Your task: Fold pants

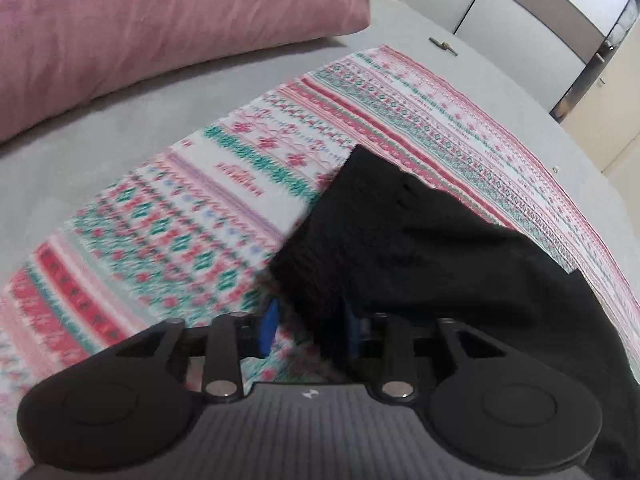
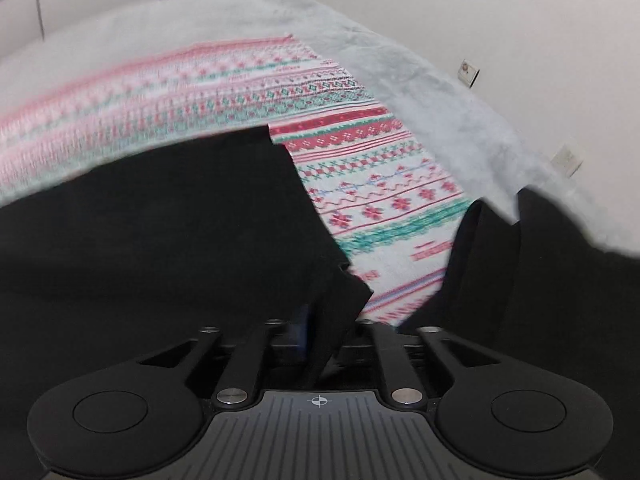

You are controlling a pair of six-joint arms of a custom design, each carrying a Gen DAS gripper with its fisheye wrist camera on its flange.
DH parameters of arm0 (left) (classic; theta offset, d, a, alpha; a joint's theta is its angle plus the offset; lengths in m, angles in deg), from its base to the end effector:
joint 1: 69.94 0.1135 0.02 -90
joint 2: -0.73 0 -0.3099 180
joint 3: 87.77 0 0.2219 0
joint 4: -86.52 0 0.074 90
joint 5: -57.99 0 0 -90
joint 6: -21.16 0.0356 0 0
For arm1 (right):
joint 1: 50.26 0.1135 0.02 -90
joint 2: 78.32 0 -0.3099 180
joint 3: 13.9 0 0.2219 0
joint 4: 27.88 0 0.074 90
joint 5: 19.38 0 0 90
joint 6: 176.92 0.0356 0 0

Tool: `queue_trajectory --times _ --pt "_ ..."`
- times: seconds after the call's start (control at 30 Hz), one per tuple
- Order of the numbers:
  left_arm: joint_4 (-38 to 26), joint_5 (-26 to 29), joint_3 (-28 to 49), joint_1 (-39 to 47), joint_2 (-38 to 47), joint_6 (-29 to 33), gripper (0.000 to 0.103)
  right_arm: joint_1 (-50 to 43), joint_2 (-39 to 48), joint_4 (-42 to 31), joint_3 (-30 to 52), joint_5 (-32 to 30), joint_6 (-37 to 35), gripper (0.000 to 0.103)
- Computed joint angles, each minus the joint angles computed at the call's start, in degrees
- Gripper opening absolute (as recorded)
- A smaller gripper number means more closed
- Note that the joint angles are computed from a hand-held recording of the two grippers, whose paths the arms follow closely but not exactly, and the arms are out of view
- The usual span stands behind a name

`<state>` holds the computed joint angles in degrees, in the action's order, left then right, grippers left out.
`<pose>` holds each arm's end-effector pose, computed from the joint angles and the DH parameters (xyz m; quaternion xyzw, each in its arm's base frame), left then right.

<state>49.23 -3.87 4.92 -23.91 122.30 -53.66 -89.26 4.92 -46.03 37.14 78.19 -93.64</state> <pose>0.3031 0.2900 0.1740 -0.2041 0.9283 -0.1028 0.2935 0.1844 -0.1553 0.2189 0.2824 0.8955 -0.1887 0.2877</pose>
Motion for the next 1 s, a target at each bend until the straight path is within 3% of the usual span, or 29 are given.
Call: queue_trajectory --times 0.03,0.07,0.17,0.23,0.3,0.37,0.43,0.5,0.57,0.67,0.73,0.77,0.83,0.9,1.0 --pt "-1.2 0.6 0.2 0.7 -1.1 0.1 0.064 1.5 -2.9 0.5 -0.5 3.0 -0.2 0.065" --pt "-2.2 1.2 0.6 1.8 -2.7 -0.1 0.064 3.7 -6.1 1.7 -0.9 6.2 -0.4 0.083" --pt "-3.7 3.3 3.4 2.5 -7.3 -3.3 0.064 13.7 -11.9 1.6 2.5 13.6 1.1 0.083" --pt "-8.3 8.2 8.7 0.7 -9.1 -6.6 0.066 21.3 -11.6 -0.2 7.2 8.7 4.3 0.084" --pt "-9.9 10.6 11.5 -2.7 -11.1 -10.9 0.075 29.2 -7.9 -1.4 12.5 -1.0 4.3 0.083" --pt "-9.6 11.6 11.2 -6.8 -14.7 -15.7 0.085 38.7 -1.7 -0.5 17.6 -4.6 5.3 0.083" --pt "-4.8 12.0 5.6 -10.9 -19.0 -18.3 0.093 46.7 7.0 -0.2 24.2 -8.2 6.5 0.083" --pt "-1.1 9.6 -1.7 -15.7 -22.0 -16.2 0.100 51.8 16.3 -3.6 32.8 -10.5 8.7 0.080" --pt "-0.2 5.9 -7.7 -20.2 -21.4 -11.0 0.100 55.7 25.7 -8.5 42.6 -9.2 9.7 0.066" --pt "11.1 -1.3 -18.3 -23.3 -17.5 -7.3 0.099 58.7 36.1 -14.1 54.8 -7.3 9.1 0.047" --pt "10.7 -6.8 -17.0 -23.9 -12.1 -6.6 0.088 59.5 41.3 -17.8 62.0 -5.8 8.0 0.039" --pt "9.9 -7.5 -15.9 -23.6 -10.8 -7.0 0.085 59.5 43.4 -18.3 64.4 -5.3 7.4 0.039" --pt "14.6 -6.0 -17.4 -22.5 -11.0 -4.8 0.086 59.6 47.6 -20.3 70.5 -5.1 7.0 0.039" --pt "18.1 -9.4 -19.2 -22.6 -11.3 -1.9 0.086 59.7 51.4 -24.2 76.8 -5.6 6.3 0.039" --pt "14.7 -7.8 -17.6 -20.4 -9.2 -2.2 0.086 59.6 55.1 -31.0 83.5 -8.7 4.6 0.039"
